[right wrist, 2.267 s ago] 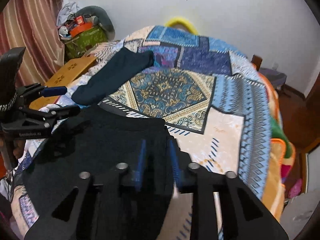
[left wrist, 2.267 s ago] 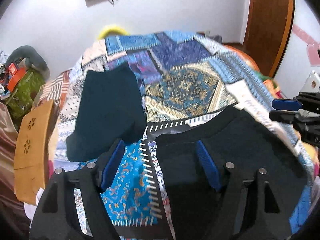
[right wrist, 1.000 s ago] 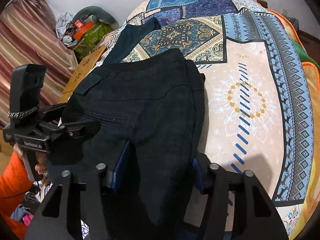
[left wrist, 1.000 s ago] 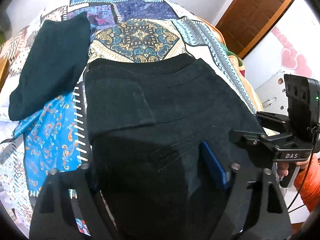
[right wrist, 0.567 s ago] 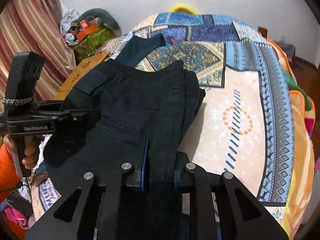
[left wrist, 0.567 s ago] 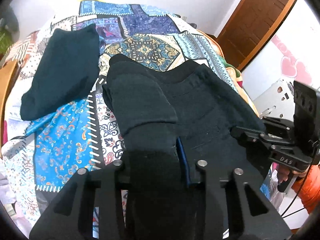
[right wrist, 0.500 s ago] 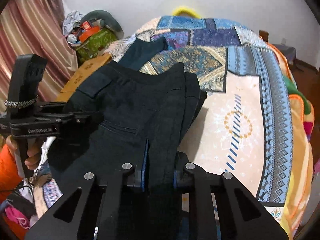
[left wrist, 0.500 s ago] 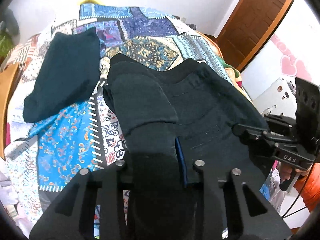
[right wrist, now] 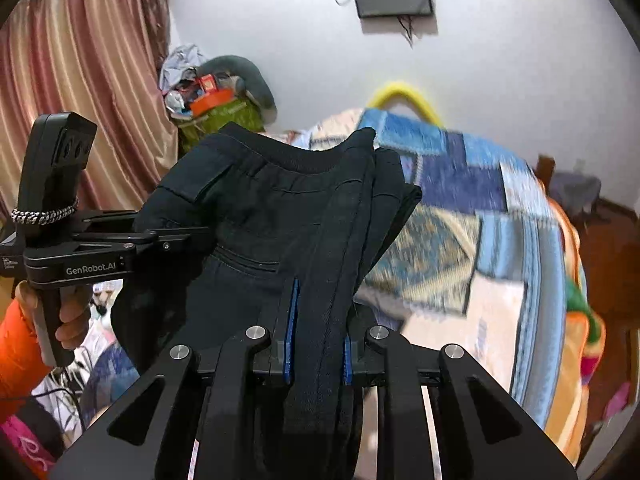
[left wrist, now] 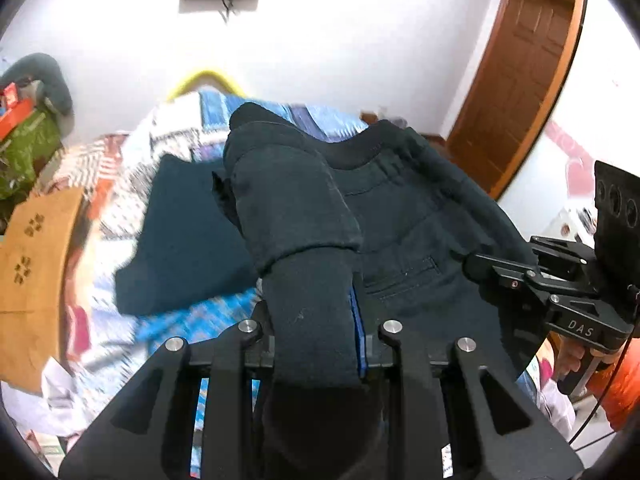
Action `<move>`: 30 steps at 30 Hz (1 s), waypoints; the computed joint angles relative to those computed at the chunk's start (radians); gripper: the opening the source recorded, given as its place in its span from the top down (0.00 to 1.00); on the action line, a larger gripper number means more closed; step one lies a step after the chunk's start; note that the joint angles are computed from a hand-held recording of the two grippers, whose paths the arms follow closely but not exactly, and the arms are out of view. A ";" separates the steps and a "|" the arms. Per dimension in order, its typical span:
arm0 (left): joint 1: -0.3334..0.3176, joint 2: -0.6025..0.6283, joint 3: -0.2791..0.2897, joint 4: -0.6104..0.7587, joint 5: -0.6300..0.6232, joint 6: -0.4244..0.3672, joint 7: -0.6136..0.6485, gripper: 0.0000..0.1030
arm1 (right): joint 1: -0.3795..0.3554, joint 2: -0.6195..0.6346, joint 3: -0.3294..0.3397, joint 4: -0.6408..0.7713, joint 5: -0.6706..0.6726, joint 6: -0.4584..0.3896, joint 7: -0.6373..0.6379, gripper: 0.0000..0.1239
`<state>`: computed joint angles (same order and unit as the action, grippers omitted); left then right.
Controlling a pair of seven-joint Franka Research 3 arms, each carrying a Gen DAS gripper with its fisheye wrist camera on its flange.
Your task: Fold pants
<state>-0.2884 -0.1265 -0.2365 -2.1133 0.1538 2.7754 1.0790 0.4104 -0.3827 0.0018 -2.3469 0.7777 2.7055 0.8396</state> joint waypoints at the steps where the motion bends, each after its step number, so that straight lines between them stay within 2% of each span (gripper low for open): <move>1: 0.007 -0.002 0.002 0.003 0.014 0.003 -0.006 0.75 | 0.009 0.020 0.000 0.022 0.008 0.009 -0.012 0.87; 6: 0.053 0.023 0.031 0.053 0.055 0.016 0.011 0.75 | 0.019 0.143 0.016 0.151 0.026 0.026 -0.035 0.87; 12: 0.112 0.131 0.056 0.160 0.118 0.029 0.028 0.75 | 0.005 0.331 0.059 0.324 0.071 0.053 -0.068 0.87; 22: 0.182 0.379 0.074 0.325 0.088 0.038 0.076 0.75 | -0.059 0.653 0.138 0.597 -0.044 0.021 0.051 0.87; 28: 0.239 0.564 0.047 0.454 0.000 -0.037 0.177 0.72 | -0.065 0.816 0.144 0.724 -0.175 -0.062 0.188 0.87; 30: 0.237 0.618 0.057 0.494 -0.007 -0.068 0.177 0.68 | -0.053 0.840 0.137 0.727 -0.236 -0.042 0.209 0.87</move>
<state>-0.0518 0.4920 -0.1794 -1.6195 0.1472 2.7074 1.2559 0.3570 0.4571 0.1389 -1.6195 0.5417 2.6639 1.0487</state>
